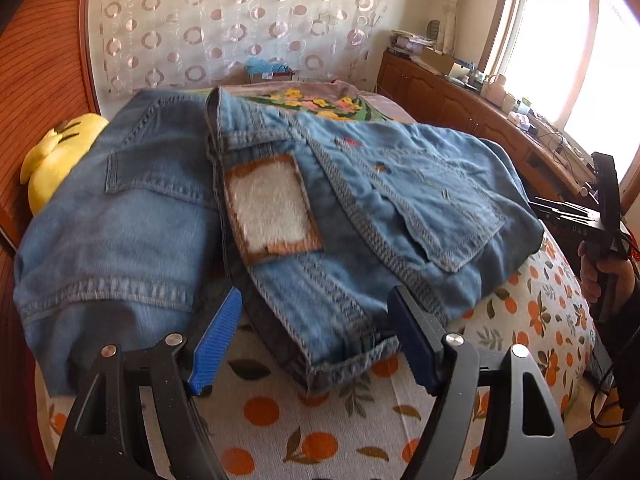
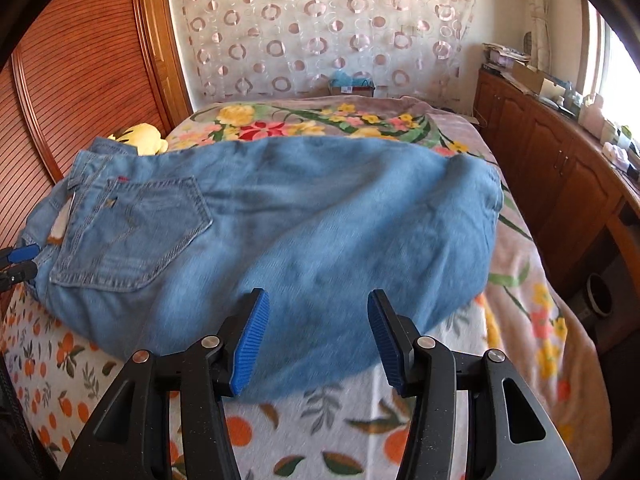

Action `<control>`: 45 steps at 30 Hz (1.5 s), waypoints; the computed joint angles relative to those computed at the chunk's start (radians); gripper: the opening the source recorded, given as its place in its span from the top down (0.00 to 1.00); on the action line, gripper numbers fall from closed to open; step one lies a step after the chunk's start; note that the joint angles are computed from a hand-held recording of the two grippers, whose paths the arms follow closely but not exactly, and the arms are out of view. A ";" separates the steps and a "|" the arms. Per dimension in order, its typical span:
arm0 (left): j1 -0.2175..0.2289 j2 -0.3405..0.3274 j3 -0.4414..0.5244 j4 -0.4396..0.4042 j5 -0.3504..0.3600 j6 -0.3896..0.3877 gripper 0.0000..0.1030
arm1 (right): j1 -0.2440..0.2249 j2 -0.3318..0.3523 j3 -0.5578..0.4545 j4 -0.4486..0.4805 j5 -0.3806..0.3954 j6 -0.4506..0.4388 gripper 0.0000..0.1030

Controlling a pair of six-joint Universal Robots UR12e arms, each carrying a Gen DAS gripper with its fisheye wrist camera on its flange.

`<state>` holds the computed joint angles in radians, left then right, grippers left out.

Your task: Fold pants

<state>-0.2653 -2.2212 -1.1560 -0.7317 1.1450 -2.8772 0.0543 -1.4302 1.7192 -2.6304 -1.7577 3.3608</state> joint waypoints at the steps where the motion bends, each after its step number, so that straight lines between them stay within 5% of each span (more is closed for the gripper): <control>1: 0.001 0.004 -0.009 -0.007 -0.005 0.000 0.26 | 0.001 -0.003 0.004 0.005 -0.001 0.004 0.48; 12: 0.007 0.028 -0.074 -0.007 -0.058 0.027 0.30 | 0.018 -0.036 0.044 0.000 -0.006 0.091 0.48; 26: 0.002 0.030 -0.061 0.033 -0.076 0.066 0.84 | 0.063 -0.049 0.088 -0.019 -0.046 0.127 0.44; 37: -0.003 0.022 -0.010 0.104 -0.082 0.048 0.90 | 0.058 -0.028 0.058 -0.038 0.034 0.061 0.44; 44: -0.006 0.013 0.020 0.142 -0.082 0.027 0.90 | 0.083 0.030 -0.008 0.006 -0.061 -0.022 0.44; 45: -0.008 0.011 0.026 0.144 -0.080 0.025 0.90 | 0.087 0.037 -0.014 -0.002 -0.078 -0.041 0.51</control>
